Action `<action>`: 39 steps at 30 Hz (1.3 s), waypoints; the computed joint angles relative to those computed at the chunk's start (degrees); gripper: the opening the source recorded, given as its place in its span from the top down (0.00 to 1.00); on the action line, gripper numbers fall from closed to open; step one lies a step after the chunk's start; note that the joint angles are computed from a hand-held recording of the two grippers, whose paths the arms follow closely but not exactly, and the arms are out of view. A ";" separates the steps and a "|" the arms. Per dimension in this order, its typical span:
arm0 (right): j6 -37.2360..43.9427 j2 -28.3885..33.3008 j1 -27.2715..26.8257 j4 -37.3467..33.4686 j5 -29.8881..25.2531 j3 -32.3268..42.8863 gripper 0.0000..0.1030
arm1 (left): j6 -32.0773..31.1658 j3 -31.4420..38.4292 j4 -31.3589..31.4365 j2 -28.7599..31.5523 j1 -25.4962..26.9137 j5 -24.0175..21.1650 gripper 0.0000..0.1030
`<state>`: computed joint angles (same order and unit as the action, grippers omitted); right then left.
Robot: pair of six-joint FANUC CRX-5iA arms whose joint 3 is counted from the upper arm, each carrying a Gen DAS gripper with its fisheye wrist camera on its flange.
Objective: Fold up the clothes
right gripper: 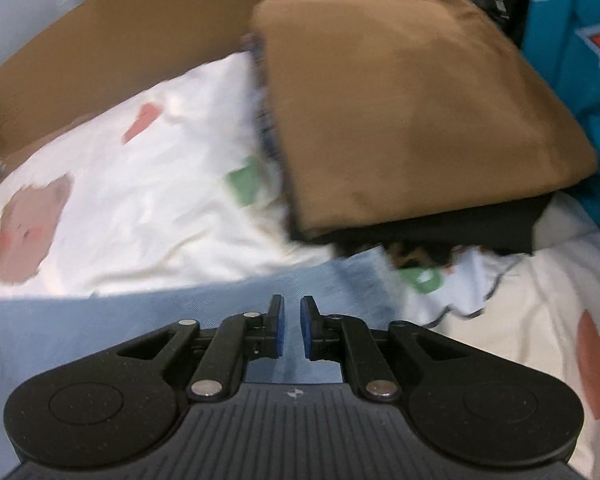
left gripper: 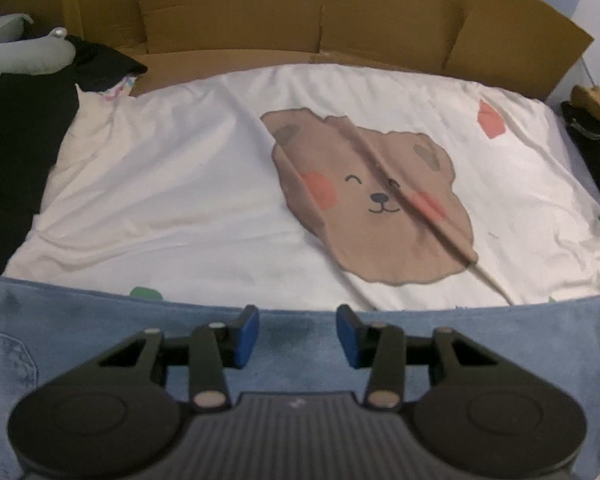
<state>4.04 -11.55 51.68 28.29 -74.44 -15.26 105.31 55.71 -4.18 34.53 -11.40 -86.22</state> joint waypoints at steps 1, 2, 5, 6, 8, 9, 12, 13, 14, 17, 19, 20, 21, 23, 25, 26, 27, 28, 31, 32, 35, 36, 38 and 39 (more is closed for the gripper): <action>0.24 0.01 0.78 -0.16 0.48 0.07 0.74 | -0.50 -0.24 0.63 -0.19 0.22 0.15 0.56; 0.16 -0.10 1.68 -0.13 1.14 -0.10 0.70 | -0.73 -0.51 1.31 -0.30 0.32 0.20 0.56; 1.10 0.99 3.47 -0.69 3.37 0.42 0.70 | -1.32 -2.64 3.17 -1.03 -0.17 1.04 0.56; 1.80 1.53 3.80 -1.14 3.99 0.73 0.70 | -2.01 -3.61 3.33 -1.43 -0.64 1.70 0.56; 3.10 2.51 4.49 -1.87 4.77 1.42 0.67 | -3.81 -5.50 3.08 -2.17 -1.87 3.17 0.55; 3.67 2.92 4.87 -2.05 4.96 1.69 0.65 | -4.76 -6.30 3.22 -2.37 -2.39 3.76 0.55; 4.83 4.78 5.21 -2.80 5.19 2.64 0.63 | -7.70 -8.02 4.26 -2.32 -3.65 5.01 0.55; 4.92 5.35 5.22 -3.19 5.25 2.92 0.62 | -8.61 -8.24 4.50 -2.10 -4.06 5.24 0.55; 5.08 5.97 5.25 -3.39 5.18 3.18 0.61 | -9.44 -8.44 4.73 -1.87 -4.42 5.55 0.55; 5.75 8.22 5.29 -1.65 3.67 3.57 0.61 | -11.10 -8.58 4.84 -1.09 -5.34 6.46 0.55; 4.91 9.17 4.91 -0.28 3.19 3.49 0.61 | -11.37 -8.33 4.65 -0.54 -5.80 7.33 0.54; 4.74 9.58 4.66 0.32 3.00 3.53 0.61 | -11.43 -8.12 4.52 -0.23 -6.03 7.74 0.52; 4.64 10.03 4.35 0.97 2.93 3.56 0.61 | -11.48 -7.71 4.35 0.18 -6.24 7.99 0.50; 4.26 10.83 3.46 1.82 3.13 3.69 0.61 | -11.80 -6.67 4.05 0.95 -6.45 8.17 0.50; 3.25 11.20 2.35 2.32 3.96 3.55 0.61 | -12.35 -5.56 3.92 1.73 -6.57 8.06 0.50; 2.83 11.40 1.76 2.43 4.41 3.51 0.61 | -12.53 -5.02 3.79 2.10 -6.60 7.90 0.50; 2.47 11.69 1.17 2.36 4.78 3.66 0.61 | -12.56 -4.47 3.62 2.48 -6.66 7.64 0.49; 2.11 12.01 0.62 2.28 5.06 3.86 0.61 | -12.56 -3.63 3.41 2.97 -6.74 7.08 0.49; 0.97 12.93 -0.41 1.77 5.03 4.93 0.61 | -12.55 -0.18 3.37 4.73 -6.72 4.32 0.49; 0.61 13.11 -0.70 1.48 4.97 5.30 0.61 | -12.31 0.84 3.72 5.20 -6.45 3.51 0.50; -1.05 12.68 -2.11 -0.16 5.94 5.82 0.61 | -11.38 1.93 3.92 5.17 -5.52 2.91 0.56; -1.44 12.42 -2.63 -0.69 6.47 5.84 0.61 | -10.95 1.54 3.67 4.65 -5.18 3.28 0.56; -0.48 12.35 -3.42 -1.61 7.11 6.14 0.62 | -8.33 0.06 2.79 3.11 -4.20 4.04 0.56; 0.09 12.41 -3.51 -1.57 7.24 6.18 0.62 | -6.51 -0.16 2.19 2.63 -3.72 3.79 0.56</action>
